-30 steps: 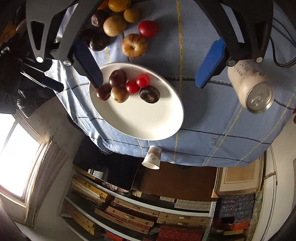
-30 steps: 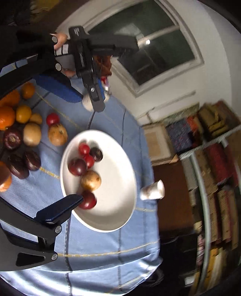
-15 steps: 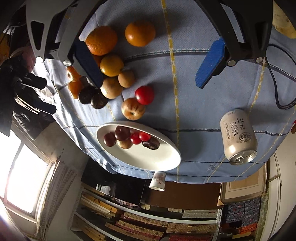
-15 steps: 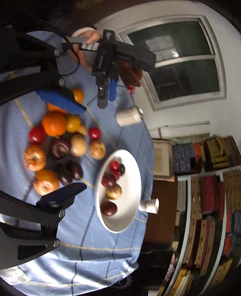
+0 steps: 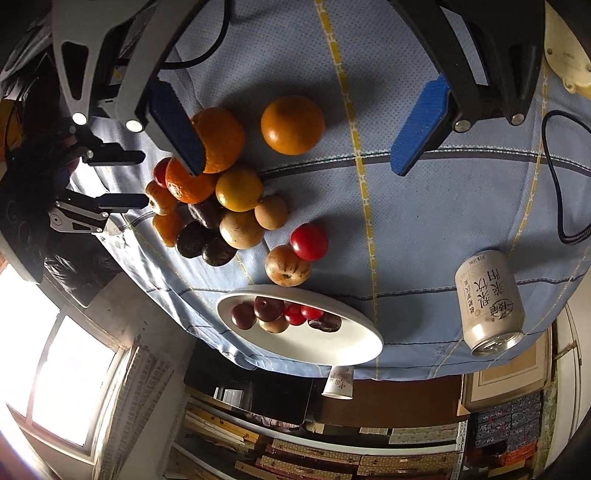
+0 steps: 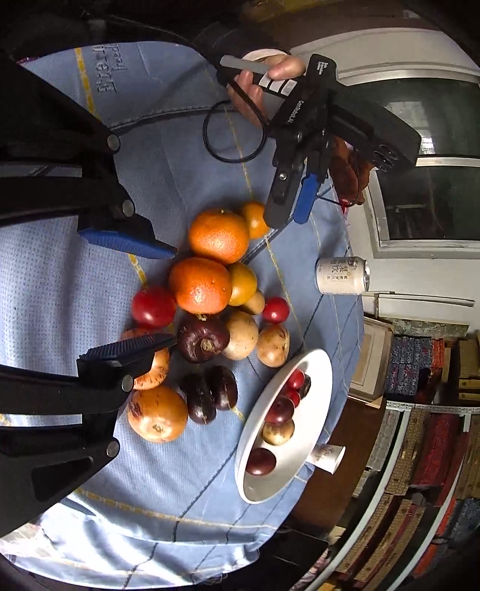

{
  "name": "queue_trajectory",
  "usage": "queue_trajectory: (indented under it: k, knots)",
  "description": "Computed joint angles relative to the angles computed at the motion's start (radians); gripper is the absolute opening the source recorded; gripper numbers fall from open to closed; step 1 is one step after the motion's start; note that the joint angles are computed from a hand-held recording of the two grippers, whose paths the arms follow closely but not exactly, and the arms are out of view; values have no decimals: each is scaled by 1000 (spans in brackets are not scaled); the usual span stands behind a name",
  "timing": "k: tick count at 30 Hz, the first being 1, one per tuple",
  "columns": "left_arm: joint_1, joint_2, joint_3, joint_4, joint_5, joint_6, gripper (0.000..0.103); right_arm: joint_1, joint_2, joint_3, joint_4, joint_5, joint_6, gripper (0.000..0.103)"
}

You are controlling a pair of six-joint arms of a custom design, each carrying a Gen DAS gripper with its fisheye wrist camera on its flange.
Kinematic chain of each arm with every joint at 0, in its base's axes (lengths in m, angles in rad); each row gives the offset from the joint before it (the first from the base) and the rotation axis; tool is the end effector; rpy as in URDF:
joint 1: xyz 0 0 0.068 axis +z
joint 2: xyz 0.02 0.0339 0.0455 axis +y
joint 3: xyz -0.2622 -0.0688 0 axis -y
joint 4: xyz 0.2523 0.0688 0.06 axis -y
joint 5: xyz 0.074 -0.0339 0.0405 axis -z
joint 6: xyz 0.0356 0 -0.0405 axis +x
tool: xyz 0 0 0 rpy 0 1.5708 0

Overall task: Organize fruits
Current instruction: 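Move the left tool toward an orange while the right approaches a speckled apple-pear, then grasp the orange with the left tool while the right grasps the speckled apple-pear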

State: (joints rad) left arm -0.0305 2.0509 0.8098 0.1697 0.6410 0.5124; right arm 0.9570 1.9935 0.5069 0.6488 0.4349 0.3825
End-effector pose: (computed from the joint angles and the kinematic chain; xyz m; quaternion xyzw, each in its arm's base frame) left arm 0.3279 -0.0313 0.0368 0.3216 0.8651 -0.2405 0.3006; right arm 0.1734 0.2200 0.0273 -0.1841 0.8962 0.0593 0.3994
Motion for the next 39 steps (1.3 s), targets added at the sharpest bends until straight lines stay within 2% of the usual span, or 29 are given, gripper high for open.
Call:
queue_trajectory:
  k: [4,8,16,23,30,32,34,35,36,39]
  knots:
    - [8,-4,-10,13,1,3,98,-38,-28,-40,-2,4,64,42]
    - [12,-4,-7,-4,5,14,98,-103,-12,-49,-6,-58,123,42]
    - [15,-10,-21,-1,10,31,98,-157,47,-18,2,-138,142,42]
    - [21,-8,-14,-38,20,56,98,-172,69,-7,26,-157,146,40]
    - [26,-3,-9,-57,26,80,98,-217,71,-60,142,-227,179,39]
    - [23,-4,-17,-46,16,88,94,-223,57,-105,232,-242,183,39]
    - [18,4,-10,-61,12,106,78,-237,51,-153,337,-268,192,39]
    - [17,10,-3,-71,10,108,75,-240,50,-166,365,-270,197,39]
    - [18,17,7,-84,11,111,66,-242,50,-173,378,-267,202,39]
    - [20,32,28,-101,7,101,61,-239,44,-161,339,-247,212,39]
